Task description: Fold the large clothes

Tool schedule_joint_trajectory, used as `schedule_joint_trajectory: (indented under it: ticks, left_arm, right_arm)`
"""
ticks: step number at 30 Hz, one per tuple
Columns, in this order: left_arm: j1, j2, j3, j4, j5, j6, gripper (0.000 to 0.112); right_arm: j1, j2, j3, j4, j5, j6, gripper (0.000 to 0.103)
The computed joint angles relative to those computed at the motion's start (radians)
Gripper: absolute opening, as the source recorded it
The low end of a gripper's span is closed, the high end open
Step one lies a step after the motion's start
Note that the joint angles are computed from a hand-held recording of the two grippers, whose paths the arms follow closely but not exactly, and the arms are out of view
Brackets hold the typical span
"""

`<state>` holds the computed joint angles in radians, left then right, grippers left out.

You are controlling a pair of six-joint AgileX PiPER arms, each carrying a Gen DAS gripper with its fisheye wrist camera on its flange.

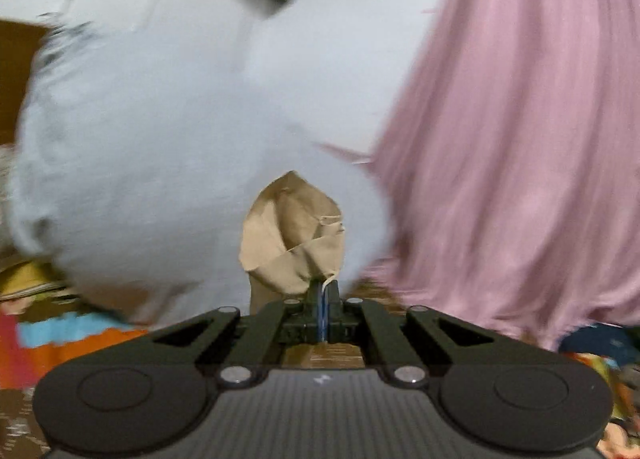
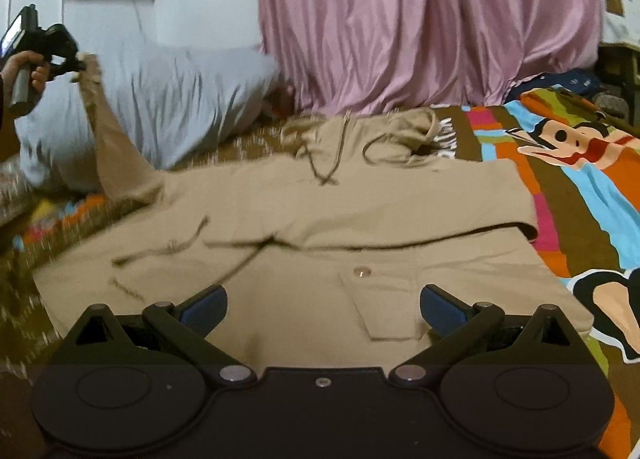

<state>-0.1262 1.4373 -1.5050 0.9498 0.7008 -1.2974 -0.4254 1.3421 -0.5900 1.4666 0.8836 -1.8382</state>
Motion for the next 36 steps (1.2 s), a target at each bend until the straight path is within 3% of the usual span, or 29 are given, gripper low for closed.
schedule_joint_trajectory:
  ticks: [4,8,11,14,18,22,24,25,26,28,29,31,36]
  left_arm:
    - [-0.186,0.128,-0.171,0.016,0.041,0.055,0.0]
    - [-0.321,0.28,-0.276,-0.001,0.055,0.09,0.0]
    - [-0.38,0.391,-0.317,-0.066,0.037,0.091,0.0]
    - [-0.424,0.477,-0.298,-0.108,-0.03,0.051,0.0]
    - [-0.487,0.572,-0.264,-0.172,-0.076,0.022,0.001]
    - [-0.495,0.545,-0.123,-0.354,-0.172,0.14,0.006]
    - [-0.493,0.505,-0.053,-0.438,-0.214,0.229,0.015]
    - [-0.492,0.483,-0.02,-0.47,-0.235,0.268,0.032]
    - [-0.494,0.451,0.025,-0.465,-0.257,0.268,0.059]
    - [-0.498,0.377,0.115,-0.347,-0.289,0.168,0.077]
    - [-0.496,0.345,0.15,-0.301,-0.299,0.139,0.077]
    - [-0.483,0.286,0.197,-0.274,-0.261,0.147,0.077]
    - [-0.413,0.198,0.273,-0.108,-0.037,-0.004,0.077]
  right_arm:
    - [-0.058,0.014,-0.034,-0.008,0.069,0.075,0.102]
    - [-0.1,-0.015,-0.065,-0.033,0.07,0.162,0.102]
    - [-0.142,-0.044,-0.083,-0.043,0.048,0.211,0.102]
    - [-0.172,-0.051,-0.122,-0.069,-0.011,0.295,0.102]
    - [-0.203,0.002,-0.204,-0.16,-0.068,0.422,0.102]
    - [-0.229,0.059,-0.25,-0.174,-0.102,0.497,0.102]
    - [-0.232,0.074,-0.262,-0.18,-0.113,0.522,0.102]
    - [-0.23,0.077,-0.264,-0.182,-0.118,0.527,0.102]
    - [-0.23,0.079,-0.264,-0.184,-0.12,0.527,0.102]
    - [-0.224,0.077,-0.259,-0.191,-0.123,0.528,0.102]
    - [-0.218,0.078,-0.258,-0.194,-0.126,0.526,0.102]
    - [-0.202,0.081,-0.252,-0.2,-0.14,0.524,0.102]
    - [-0.175,0.089,-0.238,-0.2,-0.153,0.515,0.102]
